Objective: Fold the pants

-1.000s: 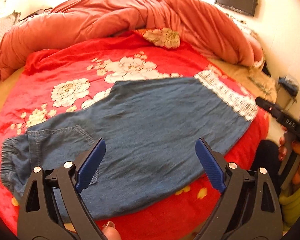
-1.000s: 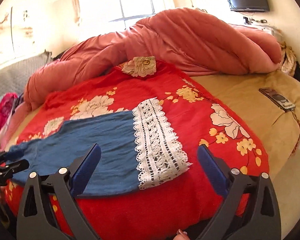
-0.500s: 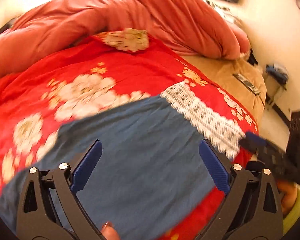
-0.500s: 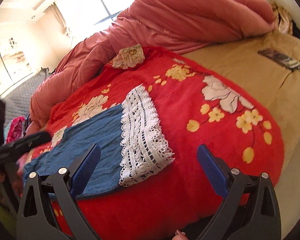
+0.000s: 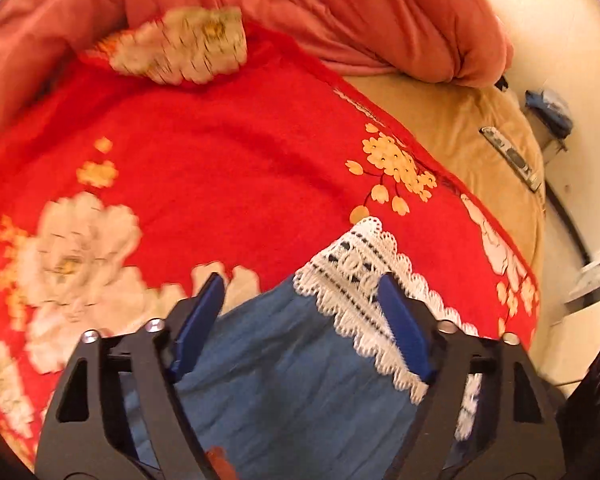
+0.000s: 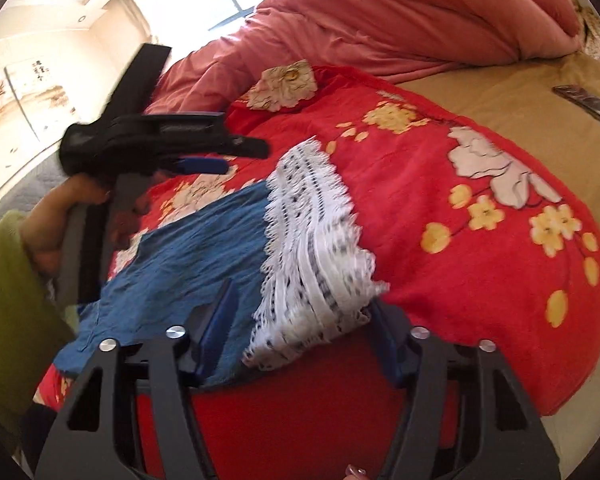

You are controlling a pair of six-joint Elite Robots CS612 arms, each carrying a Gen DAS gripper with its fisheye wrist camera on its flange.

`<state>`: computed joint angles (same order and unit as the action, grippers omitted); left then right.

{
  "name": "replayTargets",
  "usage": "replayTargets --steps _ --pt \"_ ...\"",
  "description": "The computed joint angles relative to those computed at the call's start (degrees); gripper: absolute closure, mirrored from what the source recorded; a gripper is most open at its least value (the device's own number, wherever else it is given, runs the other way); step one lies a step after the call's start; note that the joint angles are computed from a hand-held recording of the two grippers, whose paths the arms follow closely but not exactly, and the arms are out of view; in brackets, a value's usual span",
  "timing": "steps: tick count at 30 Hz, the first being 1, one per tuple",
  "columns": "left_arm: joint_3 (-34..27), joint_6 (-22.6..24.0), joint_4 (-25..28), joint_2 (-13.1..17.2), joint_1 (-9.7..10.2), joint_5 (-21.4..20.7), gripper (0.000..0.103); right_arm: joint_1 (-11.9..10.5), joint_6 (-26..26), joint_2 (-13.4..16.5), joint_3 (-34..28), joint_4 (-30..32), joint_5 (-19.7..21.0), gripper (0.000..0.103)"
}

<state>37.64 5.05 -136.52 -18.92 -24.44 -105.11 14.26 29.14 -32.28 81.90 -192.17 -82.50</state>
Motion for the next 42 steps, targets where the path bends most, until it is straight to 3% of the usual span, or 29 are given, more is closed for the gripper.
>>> replayTargets --steps 2,9,15,19,21,24,28,31,35,42 --pt "-3.77 0.23 3.48 2.06 0.21 -1.48 0.041 -0.04 0.64 0.28 -0.22 -0.03 0.18 0.047" --pt "-12.81 0.66 10.40 7.18 1.13 -8.86 0.041 -0.76 4.90 1.33 -0.69 -3.49 2.09 0.047" --pt "-13.13 6.43 12.46 7.59 0.93 -11.19 0.050 -1.50 6.22 1.92 -1.10 -5.64 4.68 0.052" --pt "-13.96 4.43 12.09 8.22 1.01 -11.78 0.050 -1.51 6.05 2.10 -1.58 -5.04 5.10 0.056" --pt "-13.22 3.63 11.18 7.93 0.95 -11.96 0.051 -1.43 5.77 2.16 -1.75 -4.81 5.01 0.056" --pt "-11.81 6.04 11.80 6.85 0.52 -10.02 0.059 -1.36 5.59 2.23 -1.94 -4.68 5.01 0.058" --pt "-11.67 6.63 12.72 6.45 0.61 -9.64 0.075 -1.36 5.60 2.34 -2.00 -4.88 5.13 0.060" --pt "-9.47 6.70 9.96 5.43 0.71 -9.06 0.087 -1.67 5.66 2.64 -2.20 -5.49 6.87 0.069" --pt "-8.12 5.66 7.53 4.83 1.20 -11.09 0.091 -1.65 4.91 2.91 -2.65 -6.69 8.07 0.074" --pt "-2.83 3.64 0.53 2.06 2.22 -15.01 0.093 -0.65 0.95 1.85 -2.43 -8.81 6.42 0.074"
